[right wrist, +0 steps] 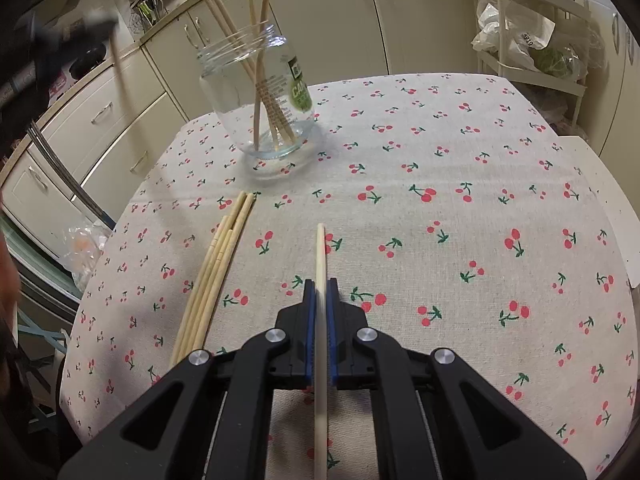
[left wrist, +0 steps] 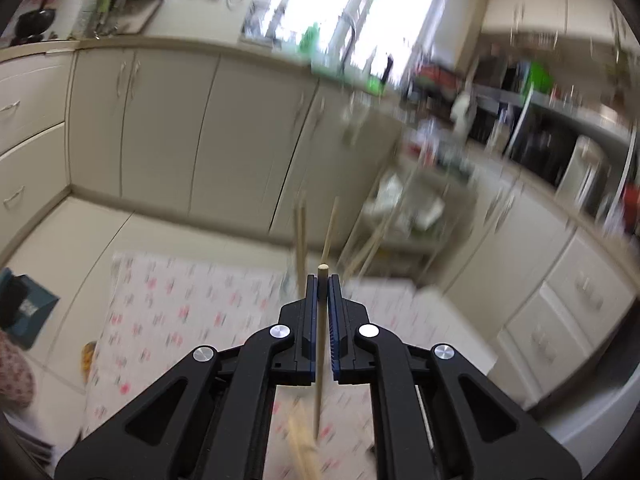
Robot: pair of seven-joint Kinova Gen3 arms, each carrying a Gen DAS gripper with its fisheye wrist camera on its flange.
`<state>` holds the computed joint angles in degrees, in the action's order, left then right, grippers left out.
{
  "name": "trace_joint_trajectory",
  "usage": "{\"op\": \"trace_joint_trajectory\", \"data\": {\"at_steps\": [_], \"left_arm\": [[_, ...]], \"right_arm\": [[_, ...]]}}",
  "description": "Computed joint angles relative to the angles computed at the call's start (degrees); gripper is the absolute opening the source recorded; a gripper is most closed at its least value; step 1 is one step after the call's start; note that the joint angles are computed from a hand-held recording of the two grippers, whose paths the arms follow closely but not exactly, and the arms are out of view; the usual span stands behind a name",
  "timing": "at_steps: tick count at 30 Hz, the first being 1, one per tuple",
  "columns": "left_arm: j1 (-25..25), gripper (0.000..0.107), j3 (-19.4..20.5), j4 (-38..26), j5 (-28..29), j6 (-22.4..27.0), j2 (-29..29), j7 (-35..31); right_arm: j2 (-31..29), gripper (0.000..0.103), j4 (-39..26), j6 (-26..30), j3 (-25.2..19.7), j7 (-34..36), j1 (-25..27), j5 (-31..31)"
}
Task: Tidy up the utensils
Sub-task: 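Lift the left tool's stick over the jar and lower it inside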
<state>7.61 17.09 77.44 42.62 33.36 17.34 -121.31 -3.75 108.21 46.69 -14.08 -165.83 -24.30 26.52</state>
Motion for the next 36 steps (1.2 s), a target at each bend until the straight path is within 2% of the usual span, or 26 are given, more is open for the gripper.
{"op": "trace_joint_trajectory", "data": {"at_steps": [3, 8, 15, 21, 32, 36], "left_arm": [[0.5, 0.005, 0.7, -2.4, 1.3, -2.7, 0.9, 0.1], [1.4, 0.005, 1.8, -6.0, 0.2, -4.3, 2.7, 1.2], [1.7, 0.005, 2.4, -8.9, -2.4, -3.4, 3.5, 1.6], [0.8, 0.005, 2.6, -9.6, -2.2, -3.2, 2.3, 1.3], [2.9, 0.005, 0.7, -12.5, -7.0, -4.0, 2.5, 4.6], [3.8, 0.005, 0.0, -14.1, -9.4, -2.8, 3.5, 6.5]], "right_arm": [[-0.1, 0.006, 0.2, -0.3, 0.0, -0.2, 0.1, -0.1], [-0.4, 0.006, 0.6, -1.1, 0.1, 0.1, 0.4, -0.5], [-0.5, 0.006, 0.8, -1.4, -0.1, -0.1, 0.7, -0.6], [-0.6, 0.006, 0.8, -1.5, -0.2, -0.2, 0.8, -0.6], [-0.6, 0.006, 0.8, -1.6, -0.2, -0.1, 0.9, -0.7], [-0.6, 0.006, 0.8, -1.5, -0.2, -0.1, 0.9, -0.7]]}}
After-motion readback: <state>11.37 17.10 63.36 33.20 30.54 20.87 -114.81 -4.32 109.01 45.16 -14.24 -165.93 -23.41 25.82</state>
